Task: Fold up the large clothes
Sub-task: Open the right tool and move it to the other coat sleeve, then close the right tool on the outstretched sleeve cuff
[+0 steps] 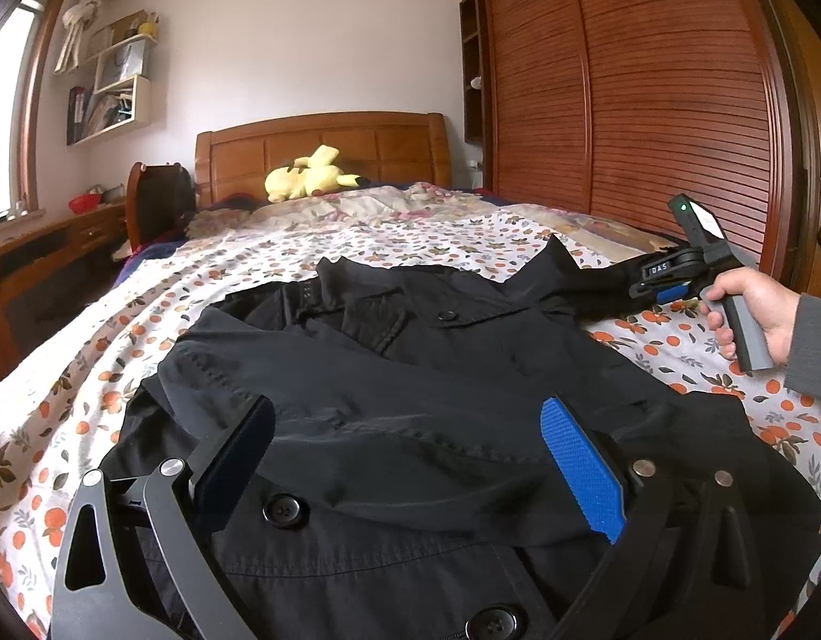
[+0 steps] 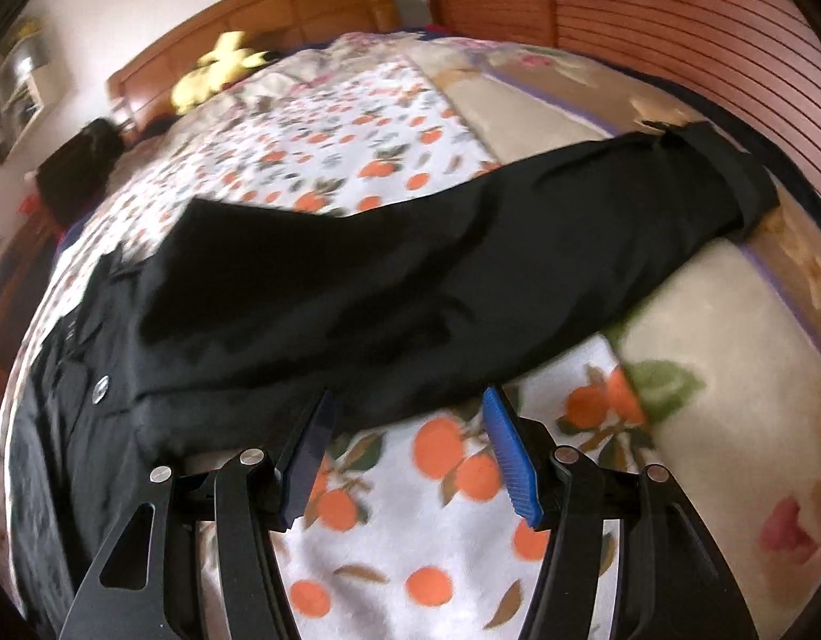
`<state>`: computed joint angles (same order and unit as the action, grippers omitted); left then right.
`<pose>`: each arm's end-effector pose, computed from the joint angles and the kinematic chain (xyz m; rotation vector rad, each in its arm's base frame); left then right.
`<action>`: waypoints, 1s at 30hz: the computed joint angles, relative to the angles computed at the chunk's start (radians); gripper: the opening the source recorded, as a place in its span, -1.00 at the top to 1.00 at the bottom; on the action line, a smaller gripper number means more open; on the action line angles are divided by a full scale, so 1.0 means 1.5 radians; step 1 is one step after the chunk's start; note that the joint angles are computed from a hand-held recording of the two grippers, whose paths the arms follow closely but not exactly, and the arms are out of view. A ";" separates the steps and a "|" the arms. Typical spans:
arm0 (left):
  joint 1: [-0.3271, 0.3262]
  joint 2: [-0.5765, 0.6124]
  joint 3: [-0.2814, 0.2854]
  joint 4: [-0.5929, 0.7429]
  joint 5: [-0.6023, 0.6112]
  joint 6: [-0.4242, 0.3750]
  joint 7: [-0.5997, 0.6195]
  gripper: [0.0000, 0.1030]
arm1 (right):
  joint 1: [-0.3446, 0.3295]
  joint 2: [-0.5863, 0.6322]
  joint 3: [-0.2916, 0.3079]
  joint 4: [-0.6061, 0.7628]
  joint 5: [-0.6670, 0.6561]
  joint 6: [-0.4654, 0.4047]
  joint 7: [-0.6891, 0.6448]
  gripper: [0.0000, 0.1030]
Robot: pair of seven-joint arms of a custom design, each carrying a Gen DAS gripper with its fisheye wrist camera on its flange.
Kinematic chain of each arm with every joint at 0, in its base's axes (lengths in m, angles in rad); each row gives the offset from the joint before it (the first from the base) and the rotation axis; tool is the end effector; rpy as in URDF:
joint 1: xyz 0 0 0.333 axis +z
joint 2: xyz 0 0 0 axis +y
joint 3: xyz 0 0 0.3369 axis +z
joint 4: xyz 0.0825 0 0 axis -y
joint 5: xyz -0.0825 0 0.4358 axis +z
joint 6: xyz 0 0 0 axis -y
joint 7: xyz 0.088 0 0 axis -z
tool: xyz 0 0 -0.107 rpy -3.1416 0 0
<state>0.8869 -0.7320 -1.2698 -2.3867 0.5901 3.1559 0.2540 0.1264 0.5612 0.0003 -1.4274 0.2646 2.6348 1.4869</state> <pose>0.4674 -0.3082 0.4509 -1.5176 1.4682 -0.9167 0.8096 0.0965 0.4397 -1.7961 1.7576 -0.3923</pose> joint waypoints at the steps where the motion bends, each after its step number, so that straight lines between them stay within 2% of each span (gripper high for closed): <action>1: 0.000 0.000 0.001 -0.001 0.000 0.001 0.000 -0.95 | -0.002 0.009 0.000 0.014 0.004 -0.009 0.007 -0.08; 5: 0.001 0.006 0.000 0.000 0.000 0.002 0.003 -0.95 | -0.002 0.043 -0.011 0.060 0.001 -0.036 0.052 0.00; 7: 0.001 0.009 0.001 -0.001 -0.001 0.004 0.004 -0.95 | -0.002 0.051 -0.014 0.073 -0.004 -0.035 0.066 0.30; 8: 0.001 0.011 0.001 -0.001 -0.001 0.004 0.005 -0.95 | -0.001 0.057 -0.016 0.082 -0.009 -0.037 0.069 0.58; 10: 0.001 0.012 0.002 -0.002 -0.002 0.007 0.006 -0.95 | 0.002 0.059 -0.017 0.087 -0.021 -0.031 0.065 0.83; 12: 0.001 0.011 0.002 -0.003 -0.004 0.006 0.005 -0.95 | 0.020 0.047 -0.035 0.073 -0.049 -0.005 0.081 0.90; 14: 0.000 0.008 0.002 -0.004 -0.005 0.006 0.004 -0.95 | 0.042 0.025 -0.050 0.045 -0.084 0.044 0.090 0.91; 15: -0.001 0.005 0.003 -0.005 -0.005 0.007 0.003 -0.95 | 0.053 0.004 -0.055 0.018 -0.102 0.087 0.086 0.91; 18: -0.003 -0.001 0.005 -0.007 -0.007 0.010 0.002 -0.95 | 0.036 -0.040 -0.010 -0.033 -0.085 0.160 0.022 0.92; 21: -0.009 -0.002 0.012 -0.011 -0.009 0.013 0.003 -0.95 | 0.002 -0.078 0.057 -0.072 -0.023 0.190 -0.075 0.92; 26: -0.033 -0.008 0.036 -0.024 -0.011 0.008 0.001 -0.95 | -0.065 -0.143 0.197 -0.132 0.132 0.182 -0.315 0.93; 30: -0.056 -0.011 0.062 -0.038 -0.008 0.011 0.001 -0.95 | -0.087 -0.187 0.259 -0.168 0.245 0.118 -0.465 0.93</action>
<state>0.8032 -0.7490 -1.1767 -2.4438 0.5786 3.1718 0.2563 -0.0036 0.2807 0.3882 -1.6800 0.6327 2.8112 0.7899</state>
